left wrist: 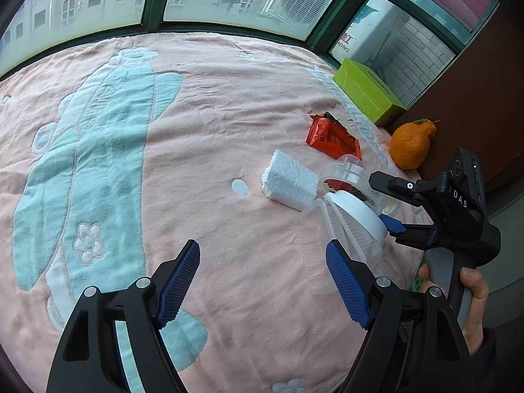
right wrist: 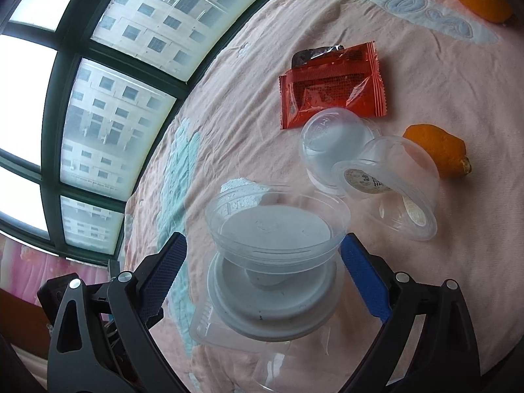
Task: Collect trash
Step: 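Grasp the clear round plastic dish with the right tool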
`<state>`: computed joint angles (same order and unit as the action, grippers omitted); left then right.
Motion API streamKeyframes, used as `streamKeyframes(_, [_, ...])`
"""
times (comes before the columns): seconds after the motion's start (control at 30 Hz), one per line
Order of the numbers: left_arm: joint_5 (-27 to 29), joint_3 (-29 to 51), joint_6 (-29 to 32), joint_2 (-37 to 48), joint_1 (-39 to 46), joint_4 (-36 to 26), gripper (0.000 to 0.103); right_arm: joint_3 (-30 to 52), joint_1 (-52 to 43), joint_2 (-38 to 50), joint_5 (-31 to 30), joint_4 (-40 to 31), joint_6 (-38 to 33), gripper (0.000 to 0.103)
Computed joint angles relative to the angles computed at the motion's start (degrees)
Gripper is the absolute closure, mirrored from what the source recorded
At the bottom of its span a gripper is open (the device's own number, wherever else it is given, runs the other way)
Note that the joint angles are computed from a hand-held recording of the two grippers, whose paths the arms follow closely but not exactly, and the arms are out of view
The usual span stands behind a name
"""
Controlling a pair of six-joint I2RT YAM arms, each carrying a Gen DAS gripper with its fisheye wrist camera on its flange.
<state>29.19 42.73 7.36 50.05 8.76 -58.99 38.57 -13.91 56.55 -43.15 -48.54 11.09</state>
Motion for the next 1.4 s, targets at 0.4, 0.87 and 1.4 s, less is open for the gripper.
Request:
streamKeyframes(0.4, [-0.6, 0.5, -1.1, 1.9, -1.4, 2.1, 0.027, -1.8, -1.5, 1.3, -1.8, 3.5, 2.3, 0.009])
streamKeyframes(0.87, [-5.3, 2.6, -3.9, 8.0, -6.9, 8.0, 0.027, -2.8, 1.3, 0.0, -0.1, 7.3, 7.4, 0.013])
streamKeyframes(1.4, [-10.8, 11.1, -8.2, 25.6, -20.5, 16.0, 0.026, 7.0, -35.0, -0.5, -18.2, -37.9, -38.9, 0.013])
